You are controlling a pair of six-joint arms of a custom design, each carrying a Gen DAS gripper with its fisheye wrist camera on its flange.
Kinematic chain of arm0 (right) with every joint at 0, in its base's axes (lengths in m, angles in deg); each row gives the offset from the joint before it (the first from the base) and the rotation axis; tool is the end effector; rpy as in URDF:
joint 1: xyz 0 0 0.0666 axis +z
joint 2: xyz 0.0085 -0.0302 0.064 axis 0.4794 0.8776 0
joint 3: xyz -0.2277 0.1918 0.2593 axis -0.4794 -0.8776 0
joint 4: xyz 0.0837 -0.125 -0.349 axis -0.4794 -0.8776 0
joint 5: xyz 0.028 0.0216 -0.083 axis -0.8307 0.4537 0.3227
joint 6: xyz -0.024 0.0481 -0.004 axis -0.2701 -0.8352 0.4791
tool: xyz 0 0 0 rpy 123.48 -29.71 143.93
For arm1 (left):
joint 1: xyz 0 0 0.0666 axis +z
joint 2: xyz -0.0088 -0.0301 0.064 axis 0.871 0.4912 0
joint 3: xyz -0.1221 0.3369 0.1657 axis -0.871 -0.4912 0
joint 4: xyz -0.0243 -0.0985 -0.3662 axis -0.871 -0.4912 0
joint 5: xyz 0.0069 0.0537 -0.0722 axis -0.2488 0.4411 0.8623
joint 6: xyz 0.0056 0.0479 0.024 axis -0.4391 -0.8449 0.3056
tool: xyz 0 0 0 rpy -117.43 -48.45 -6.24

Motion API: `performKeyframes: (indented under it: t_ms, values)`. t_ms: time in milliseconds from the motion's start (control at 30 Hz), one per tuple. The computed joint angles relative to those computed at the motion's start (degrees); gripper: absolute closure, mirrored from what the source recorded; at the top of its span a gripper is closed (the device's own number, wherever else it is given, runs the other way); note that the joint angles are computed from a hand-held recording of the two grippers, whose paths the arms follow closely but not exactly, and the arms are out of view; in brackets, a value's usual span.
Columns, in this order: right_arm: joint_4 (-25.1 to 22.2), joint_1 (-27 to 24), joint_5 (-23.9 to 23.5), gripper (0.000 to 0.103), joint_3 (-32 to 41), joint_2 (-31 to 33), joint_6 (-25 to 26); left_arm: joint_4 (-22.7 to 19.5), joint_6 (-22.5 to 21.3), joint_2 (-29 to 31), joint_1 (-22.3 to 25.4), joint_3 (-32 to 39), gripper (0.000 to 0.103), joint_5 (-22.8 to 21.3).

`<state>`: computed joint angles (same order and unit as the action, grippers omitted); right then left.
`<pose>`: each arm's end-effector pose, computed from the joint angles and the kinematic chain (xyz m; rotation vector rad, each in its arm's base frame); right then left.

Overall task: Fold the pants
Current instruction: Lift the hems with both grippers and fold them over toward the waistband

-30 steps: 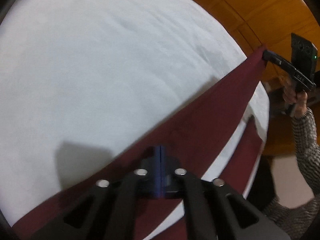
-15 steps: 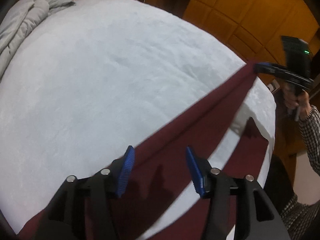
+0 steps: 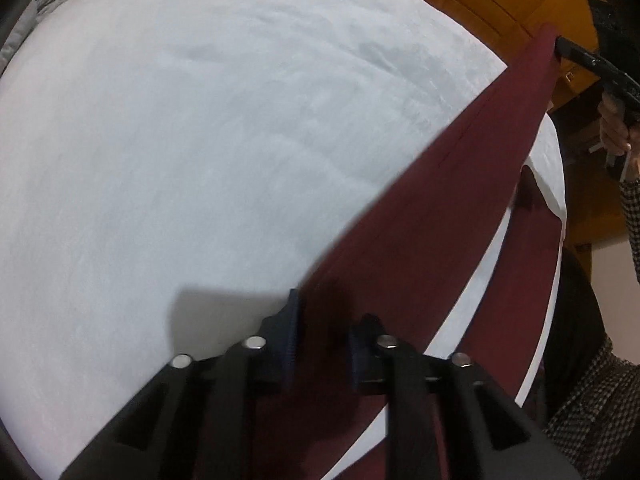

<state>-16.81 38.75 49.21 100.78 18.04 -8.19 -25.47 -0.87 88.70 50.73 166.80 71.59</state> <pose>0.2624 0.0528 0.4814 0.1305 2.3503 0.4807 0.5299 -0.1040 0.3776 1.8136 2.4571 -0.5317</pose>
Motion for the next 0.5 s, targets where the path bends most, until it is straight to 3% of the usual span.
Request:
performKeyframes:
  t_ms: [67,167,300,400,500]
  values:
    - [-0.1,0.6,1.0,0.088,0.0,-0.1,-0.6,2.8,-0.4,-2.9,0.8,-2.2,0.091,1.2]
    - [0.4,0.7,1.7,0.088,-0.7,-1.7,-2.2,9.2,3.0,-8.0,2.0,-5.0,0.091,2.8]
    - [-1.1,2.8,4.7,0.088,-2.4,-5.7,-3.5,19.2,5.9,-20.7,2.7,-15.4,0.091,2.0]
    - [-4.5,8.3,10.6,0.088,-4.7,-9.6,-5.2,23.9,9.0,-30.8,1.7,-25.6,0.091,-1.0]
    - [-8.8,15.7,17.1,0.088,-7.5,-12.6,-10.1,26.6,7.7,-39.3,2.0,-34.8,0.091,-1.9]
